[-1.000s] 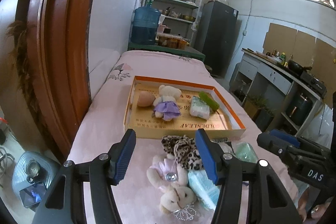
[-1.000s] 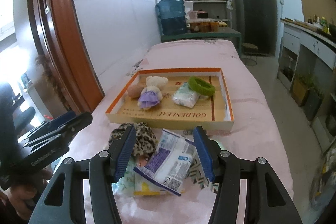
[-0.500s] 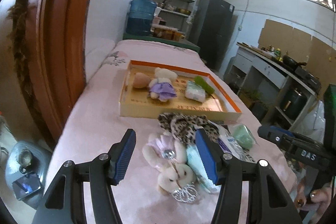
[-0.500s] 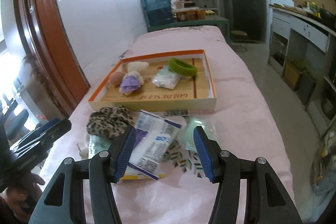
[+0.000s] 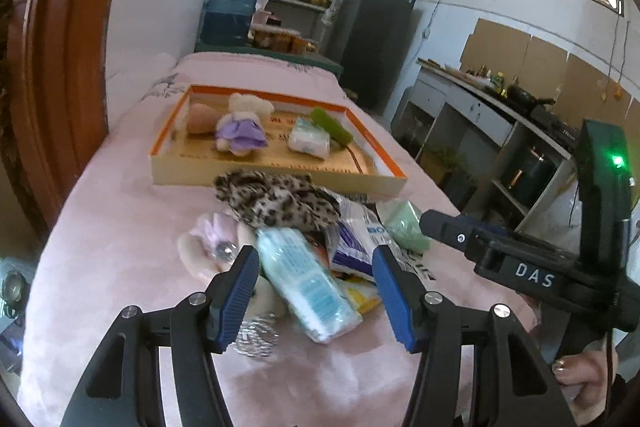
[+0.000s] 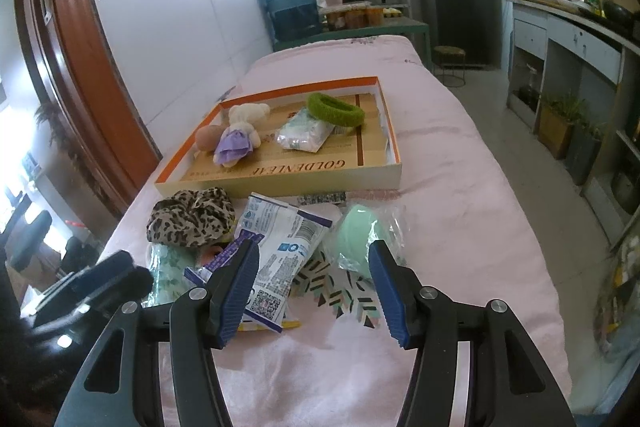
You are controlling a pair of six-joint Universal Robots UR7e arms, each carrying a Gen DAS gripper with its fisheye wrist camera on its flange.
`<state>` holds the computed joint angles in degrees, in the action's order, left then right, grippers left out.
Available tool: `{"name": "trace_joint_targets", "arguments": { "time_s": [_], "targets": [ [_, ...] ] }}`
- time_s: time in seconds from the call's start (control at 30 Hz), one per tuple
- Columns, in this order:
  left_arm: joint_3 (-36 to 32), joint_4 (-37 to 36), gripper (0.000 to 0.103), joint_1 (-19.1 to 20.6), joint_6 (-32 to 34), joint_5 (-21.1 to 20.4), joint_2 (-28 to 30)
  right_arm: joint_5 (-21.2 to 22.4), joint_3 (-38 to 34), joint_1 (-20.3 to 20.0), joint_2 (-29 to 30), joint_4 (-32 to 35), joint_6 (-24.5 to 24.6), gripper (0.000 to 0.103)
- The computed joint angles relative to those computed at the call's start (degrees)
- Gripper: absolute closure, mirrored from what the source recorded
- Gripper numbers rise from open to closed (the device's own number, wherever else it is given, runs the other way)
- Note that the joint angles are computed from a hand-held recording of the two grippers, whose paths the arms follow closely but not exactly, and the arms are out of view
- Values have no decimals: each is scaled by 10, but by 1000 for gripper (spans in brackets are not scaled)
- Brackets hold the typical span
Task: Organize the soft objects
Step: 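Close the left gripper on the blue-white wrapped tissue pack, then close the right gripper on the clear bag holding a green ball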
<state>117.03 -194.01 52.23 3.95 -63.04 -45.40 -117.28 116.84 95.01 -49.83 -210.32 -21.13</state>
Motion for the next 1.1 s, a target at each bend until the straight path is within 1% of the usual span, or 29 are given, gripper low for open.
{"name": "trace_joint_targets", "arguments": {
  "time_s": [0.2, 0.27, 0.3, 0.37, 0.43, 0.53, 0.7, 0.9, 1.0, 1.1],
  "targets": [
    [-10, 15, 45, 13, -29, -5, 9, 4, 5, -8, -2, -6, 6, 44],
    [-10, 16, 55, 16, -30, -10, 10, 6, 5, -11, -2, -6, 7, 44],
    [-11, 20, 65, 17, -31, -9, 10, 7, 6, -12, -2, -6, 8, 44],
    [-13, 30, 70, 20, -33, -16, 10, 10, 5, -14, -2, -3, 9, 44],
    [-11, 24, 74, 24, -34, -26, 8, 11, 5, -15, -2, -1, 9, 44],
    [-9, 25, 78, 25, -26, -33, 6, 13, 4, -19, -1, 4, 9, 44],
    [0, 2, 79, 23, -11, -36, -4, 17, 2, -23, -2, 10, 14, 44],
    [15, -36, 79, 19, 4, -49, -22, 16, -8, -33, 0, 19, 24, 44],
    [20, -46, 79, 16, 14, -52, -25, 0, -29, -35, 12, 30, 21, 44],
    [24, -54, 79, 15, 20, -58, -28, -2, -48, -38, 20, 51, 27, 44]
  ]
}}
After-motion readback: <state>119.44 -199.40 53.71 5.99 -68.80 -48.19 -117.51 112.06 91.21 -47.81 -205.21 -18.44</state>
